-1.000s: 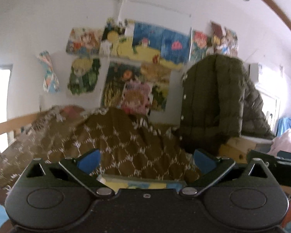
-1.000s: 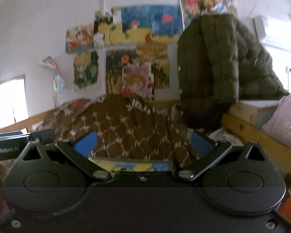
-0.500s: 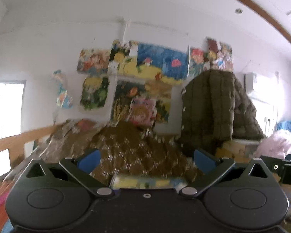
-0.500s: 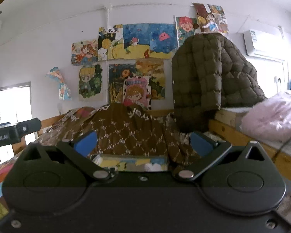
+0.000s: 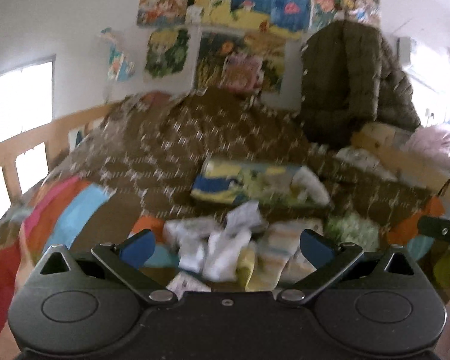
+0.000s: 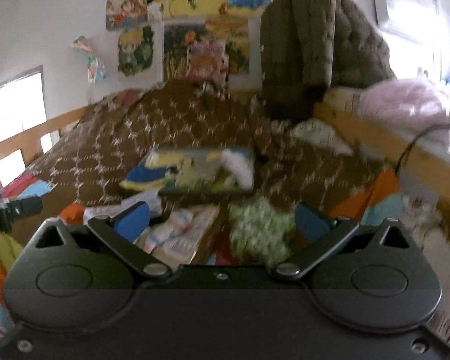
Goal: Organize soft objects
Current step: 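Move both open tools back toward the remaining cloth pile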
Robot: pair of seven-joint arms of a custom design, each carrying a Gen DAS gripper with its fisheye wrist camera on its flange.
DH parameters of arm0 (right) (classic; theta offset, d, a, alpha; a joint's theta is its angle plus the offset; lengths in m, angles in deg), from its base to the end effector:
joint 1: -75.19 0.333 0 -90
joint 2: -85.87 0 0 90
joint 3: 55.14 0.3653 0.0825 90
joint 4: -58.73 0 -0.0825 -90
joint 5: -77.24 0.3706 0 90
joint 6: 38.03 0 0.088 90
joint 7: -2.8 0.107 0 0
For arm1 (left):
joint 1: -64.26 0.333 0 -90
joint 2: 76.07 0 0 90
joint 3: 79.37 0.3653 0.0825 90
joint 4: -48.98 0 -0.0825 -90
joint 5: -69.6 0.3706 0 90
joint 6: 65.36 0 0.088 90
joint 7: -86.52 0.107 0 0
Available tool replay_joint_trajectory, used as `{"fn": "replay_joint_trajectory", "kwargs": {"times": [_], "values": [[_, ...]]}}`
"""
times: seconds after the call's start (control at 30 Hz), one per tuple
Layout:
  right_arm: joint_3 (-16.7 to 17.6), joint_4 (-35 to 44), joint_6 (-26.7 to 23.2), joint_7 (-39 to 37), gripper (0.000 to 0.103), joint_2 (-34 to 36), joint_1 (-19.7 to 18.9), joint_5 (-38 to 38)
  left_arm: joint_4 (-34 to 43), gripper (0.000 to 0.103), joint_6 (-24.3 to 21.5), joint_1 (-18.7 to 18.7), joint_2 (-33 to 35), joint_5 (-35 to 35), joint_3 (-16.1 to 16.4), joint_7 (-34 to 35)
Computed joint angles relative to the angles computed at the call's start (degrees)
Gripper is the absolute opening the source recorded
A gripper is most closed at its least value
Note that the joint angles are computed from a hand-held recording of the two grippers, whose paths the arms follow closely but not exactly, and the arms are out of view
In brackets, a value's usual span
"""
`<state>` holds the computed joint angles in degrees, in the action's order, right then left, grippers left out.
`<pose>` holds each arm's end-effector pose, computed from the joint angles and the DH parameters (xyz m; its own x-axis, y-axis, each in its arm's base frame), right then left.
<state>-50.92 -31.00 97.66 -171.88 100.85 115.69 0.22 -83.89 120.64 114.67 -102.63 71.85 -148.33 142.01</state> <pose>0.5006 0.4696 0.6128 -0.0527 -0.9955 -0.0789 -0.3426 0.0922 -0.9349 0.4546 -0.2559 0.5803 -0.0448 -0.9956 0.0821 -0.4144 -0.0562 -0.9084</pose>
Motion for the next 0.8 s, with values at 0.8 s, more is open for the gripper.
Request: {"fn": "replay_joint_trajectory", "kwargs": {"times": [0.8], "values": [[-0.06, 6.5, -1.84, -25.19, 0.102, 7.73, 2.32, 26.73, 4.44, 0.102, -19.24, -8.45, 11.83, 15.7, 4.32, -7.65]]}}
